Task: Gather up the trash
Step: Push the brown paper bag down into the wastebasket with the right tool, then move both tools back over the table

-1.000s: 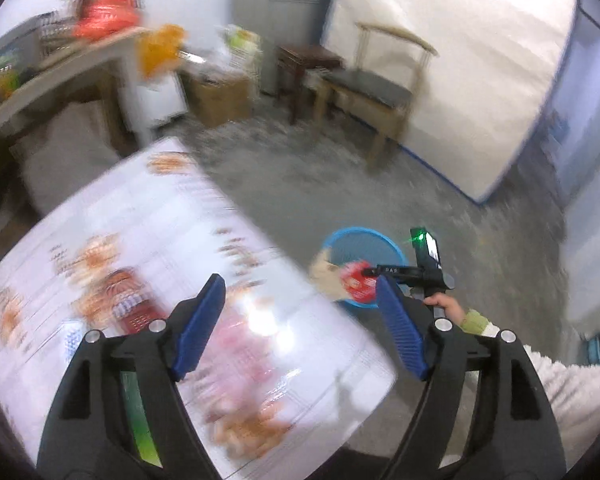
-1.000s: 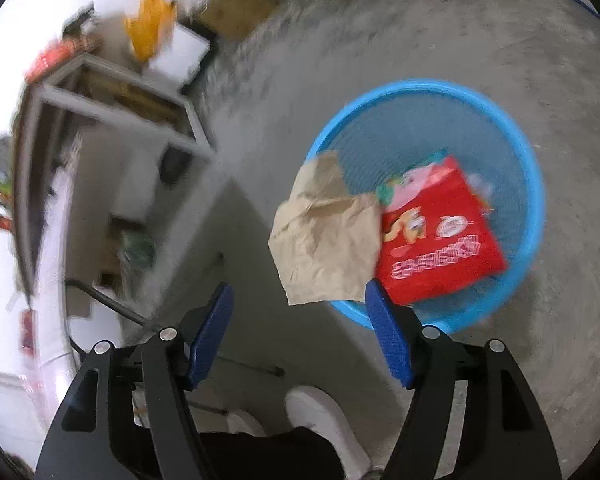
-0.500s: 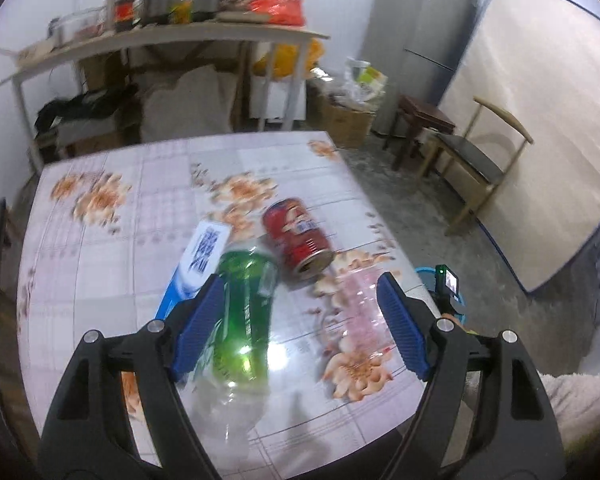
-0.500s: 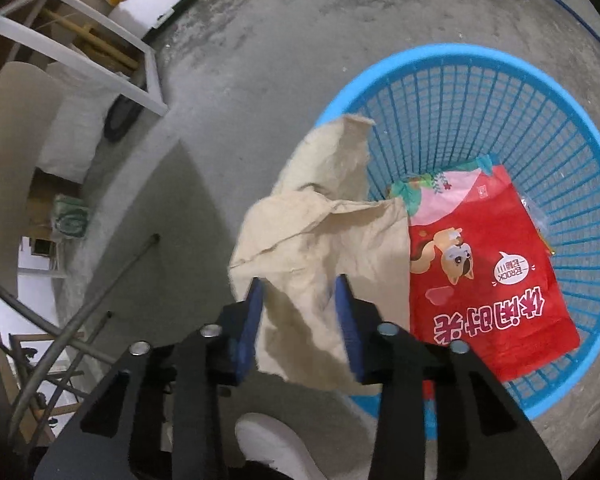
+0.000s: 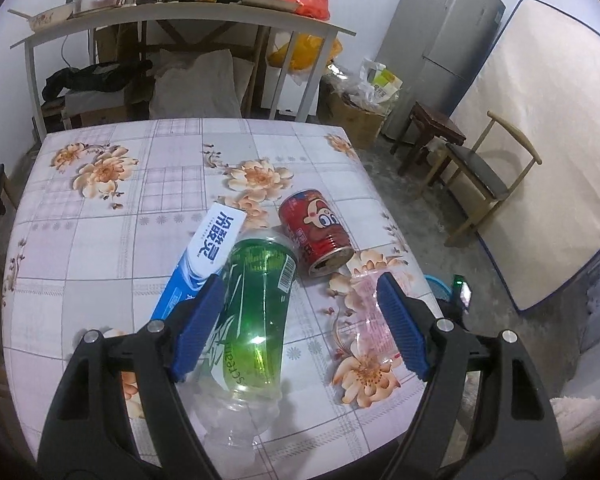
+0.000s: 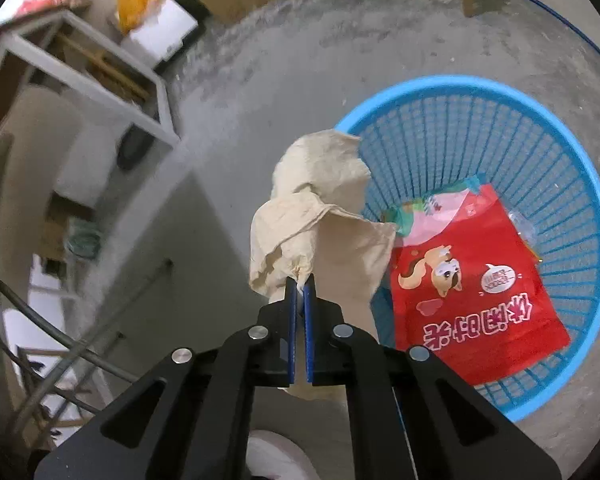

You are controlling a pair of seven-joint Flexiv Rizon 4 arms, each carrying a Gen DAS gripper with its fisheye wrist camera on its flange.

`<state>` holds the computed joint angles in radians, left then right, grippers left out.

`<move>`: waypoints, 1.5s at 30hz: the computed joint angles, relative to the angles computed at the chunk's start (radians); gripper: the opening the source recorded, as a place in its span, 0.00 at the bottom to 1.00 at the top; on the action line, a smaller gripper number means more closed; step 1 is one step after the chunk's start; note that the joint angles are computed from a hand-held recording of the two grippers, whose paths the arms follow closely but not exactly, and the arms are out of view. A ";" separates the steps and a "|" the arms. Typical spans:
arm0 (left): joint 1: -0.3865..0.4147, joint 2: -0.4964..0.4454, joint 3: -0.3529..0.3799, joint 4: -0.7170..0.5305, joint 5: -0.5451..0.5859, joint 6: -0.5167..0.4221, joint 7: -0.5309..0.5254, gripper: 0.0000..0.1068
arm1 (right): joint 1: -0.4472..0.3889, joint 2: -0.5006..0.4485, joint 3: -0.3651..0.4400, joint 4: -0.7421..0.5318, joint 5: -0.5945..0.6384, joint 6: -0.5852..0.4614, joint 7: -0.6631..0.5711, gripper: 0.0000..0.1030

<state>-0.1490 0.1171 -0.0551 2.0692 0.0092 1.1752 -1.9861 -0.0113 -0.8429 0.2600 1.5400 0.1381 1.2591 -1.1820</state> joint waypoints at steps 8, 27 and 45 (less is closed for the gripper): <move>0.002 0.014 0.009 0.032 -0.017 0.024 -0.008 0.70 | -0.014 0.026 -0.119 0.023 -0.021 -0.111 0.195 0.06; 0.023 0.127 0.000 0.154 -0.023 0.119 -0.015 0.73 | 0.026 0.397 -0.179 0.335 -0.190 0.045 0.311 0.57; 0.062 0.241 -0.050 0.316 0.090 0.118 -0.087 0.78 | 0.185 0.614 0.101 0.225 0.095 -0.160 -0.198 0.84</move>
<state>-0.0870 0.3580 -0.1052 2.3856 0.0990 1.2928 -2.0733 0.1739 -0.2286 0.3609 1.7646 0.2332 1.0990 -1.3802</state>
